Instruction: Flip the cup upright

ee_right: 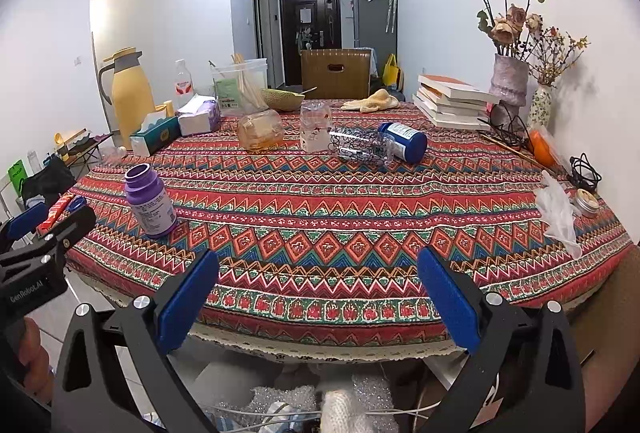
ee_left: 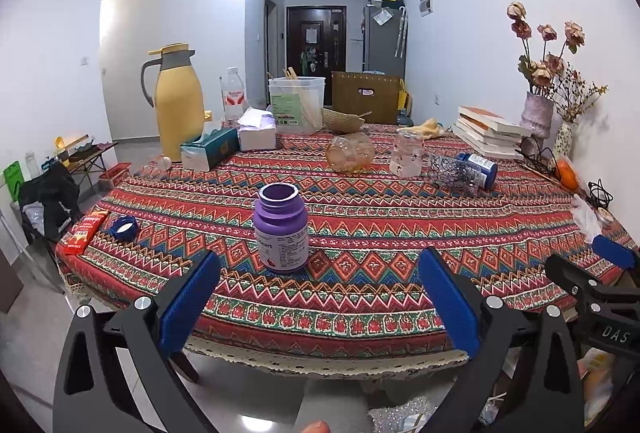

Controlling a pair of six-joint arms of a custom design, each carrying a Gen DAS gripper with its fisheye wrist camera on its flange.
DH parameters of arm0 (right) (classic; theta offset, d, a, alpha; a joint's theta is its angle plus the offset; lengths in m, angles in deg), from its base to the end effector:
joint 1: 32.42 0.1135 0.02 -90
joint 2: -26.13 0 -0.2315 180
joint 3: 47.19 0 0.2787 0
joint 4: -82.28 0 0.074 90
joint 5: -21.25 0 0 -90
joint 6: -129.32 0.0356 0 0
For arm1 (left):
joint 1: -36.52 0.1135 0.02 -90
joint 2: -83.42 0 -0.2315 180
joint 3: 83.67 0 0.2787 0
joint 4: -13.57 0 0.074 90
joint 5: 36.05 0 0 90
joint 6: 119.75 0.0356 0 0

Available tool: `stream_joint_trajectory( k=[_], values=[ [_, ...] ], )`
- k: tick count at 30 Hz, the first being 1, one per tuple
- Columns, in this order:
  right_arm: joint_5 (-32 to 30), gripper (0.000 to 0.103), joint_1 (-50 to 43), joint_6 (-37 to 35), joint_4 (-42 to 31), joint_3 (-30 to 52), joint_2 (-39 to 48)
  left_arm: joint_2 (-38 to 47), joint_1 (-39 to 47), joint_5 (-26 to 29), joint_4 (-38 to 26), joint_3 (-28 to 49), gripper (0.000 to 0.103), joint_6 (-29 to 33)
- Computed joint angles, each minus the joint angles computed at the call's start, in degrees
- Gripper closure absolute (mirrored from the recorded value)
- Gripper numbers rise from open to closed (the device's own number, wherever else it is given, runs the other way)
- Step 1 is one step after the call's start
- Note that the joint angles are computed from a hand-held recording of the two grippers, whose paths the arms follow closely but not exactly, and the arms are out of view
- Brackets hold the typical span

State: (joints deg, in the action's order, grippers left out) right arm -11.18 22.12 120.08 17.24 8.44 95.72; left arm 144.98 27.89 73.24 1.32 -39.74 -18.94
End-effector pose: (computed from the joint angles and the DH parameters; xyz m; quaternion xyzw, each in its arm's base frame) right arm 0.1565 0.1679 0.1719 0.2428 0.8392 -0.1046 0.4752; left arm 0.2639 -0.0519 0.1790 0.2268 0.8268 -0.1356 0.4965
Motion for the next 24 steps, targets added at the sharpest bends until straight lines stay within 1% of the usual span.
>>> stream_joint_trajectory(
  k=[12,24],
  values=[
    [0.48,0.007,1.1,3.28,-2.99,1.35,1.45,-0.66,0.57,1.11,-0.51,-0.4,0.007,0.1],
    [0.52,0.007,1.35,4.06,-3.31,1.34,1.76,-0.81,0.72,1.39,-0.62,-0.56,0.007,0.33]
  ],
)
